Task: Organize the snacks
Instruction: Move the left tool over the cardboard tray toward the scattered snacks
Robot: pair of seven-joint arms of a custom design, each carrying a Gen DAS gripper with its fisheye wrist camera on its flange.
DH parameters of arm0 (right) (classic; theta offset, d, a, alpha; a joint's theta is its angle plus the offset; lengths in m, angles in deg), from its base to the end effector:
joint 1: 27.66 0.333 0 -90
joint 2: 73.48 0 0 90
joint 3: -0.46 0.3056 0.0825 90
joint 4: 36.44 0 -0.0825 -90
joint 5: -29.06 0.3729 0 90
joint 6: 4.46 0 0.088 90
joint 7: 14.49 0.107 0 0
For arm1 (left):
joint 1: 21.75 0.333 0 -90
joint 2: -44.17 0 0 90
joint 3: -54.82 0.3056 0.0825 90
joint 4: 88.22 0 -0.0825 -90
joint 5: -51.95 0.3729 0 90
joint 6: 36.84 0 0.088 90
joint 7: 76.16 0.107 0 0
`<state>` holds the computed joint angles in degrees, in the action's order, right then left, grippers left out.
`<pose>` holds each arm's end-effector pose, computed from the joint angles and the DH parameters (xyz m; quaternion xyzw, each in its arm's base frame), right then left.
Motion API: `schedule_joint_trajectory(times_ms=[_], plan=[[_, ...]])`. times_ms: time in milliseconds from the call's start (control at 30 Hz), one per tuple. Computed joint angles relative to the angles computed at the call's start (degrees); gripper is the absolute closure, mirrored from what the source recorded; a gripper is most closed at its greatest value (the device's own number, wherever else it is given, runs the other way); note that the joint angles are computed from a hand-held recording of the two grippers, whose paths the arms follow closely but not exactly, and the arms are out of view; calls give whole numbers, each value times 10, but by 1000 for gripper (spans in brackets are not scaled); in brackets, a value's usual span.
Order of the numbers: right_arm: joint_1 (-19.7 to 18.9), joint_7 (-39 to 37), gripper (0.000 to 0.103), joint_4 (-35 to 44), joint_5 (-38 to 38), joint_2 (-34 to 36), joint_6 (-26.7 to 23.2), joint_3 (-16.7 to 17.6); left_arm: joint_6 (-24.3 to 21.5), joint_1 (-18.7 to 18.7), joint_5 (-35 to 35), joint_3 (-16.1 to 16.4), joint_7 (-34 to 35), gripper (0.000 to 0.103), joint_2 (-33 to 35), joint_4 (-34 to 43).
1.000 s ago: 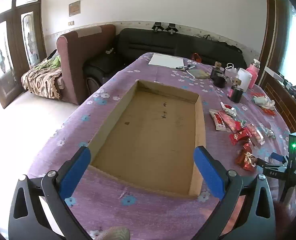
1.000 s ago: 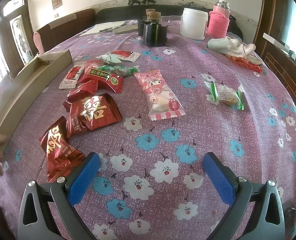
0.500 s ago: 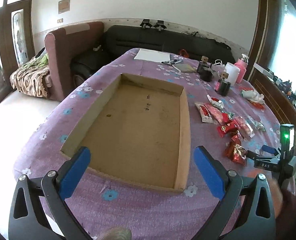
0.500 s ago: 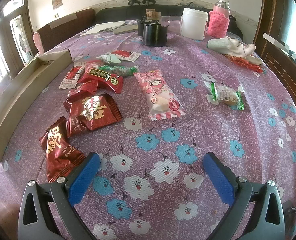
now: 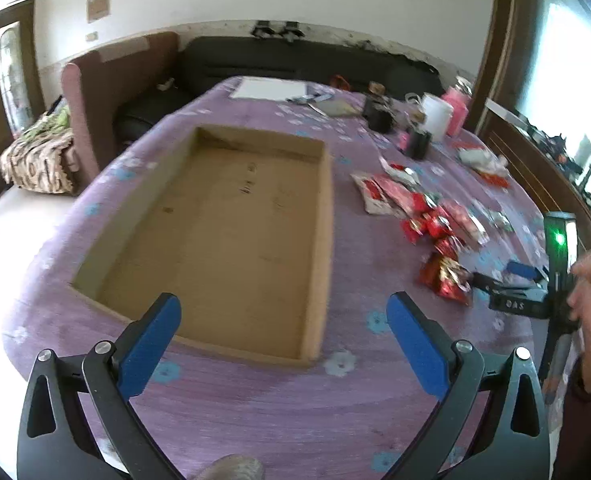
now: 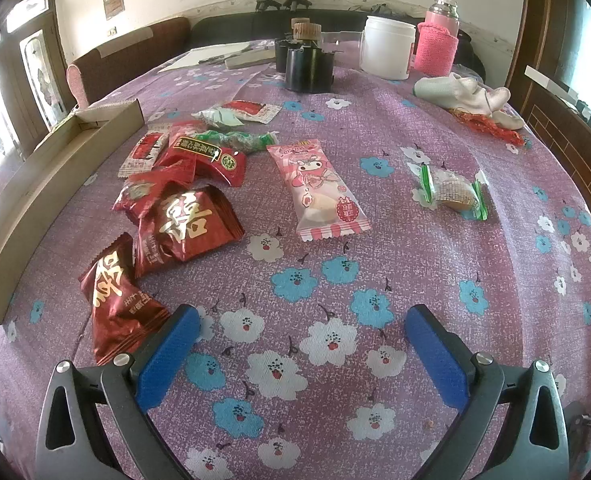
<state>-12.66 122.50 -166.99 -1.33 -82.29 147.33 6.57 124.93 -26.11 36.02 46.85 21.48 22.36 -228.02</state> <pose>0.4826 0.2026 0.4692 -0.6572 0.6867 -0.2309 0.2080 0.4593 -0.0918 0.5260 -0.6113 0.6963 -0.3156 0.2044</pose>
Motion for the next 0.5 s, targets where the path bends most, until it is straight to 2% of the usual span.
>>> schedule_joint_trajectory(times_ms=[367, 433, 500], plan=[[0, 0, 0, 0, 0, 0, 1, 0, -6, -33, 38, -41, -1, 0, 32, 0], [0, 0, 0, 0, 0, 0, 1, 0, 22, -9, 103, -76, -45, 0, 37, -7], [0, 0, 0, 0, 0, 0, 1, 0, 5, -29, 93, -64, -26, 0, 53, 8]])
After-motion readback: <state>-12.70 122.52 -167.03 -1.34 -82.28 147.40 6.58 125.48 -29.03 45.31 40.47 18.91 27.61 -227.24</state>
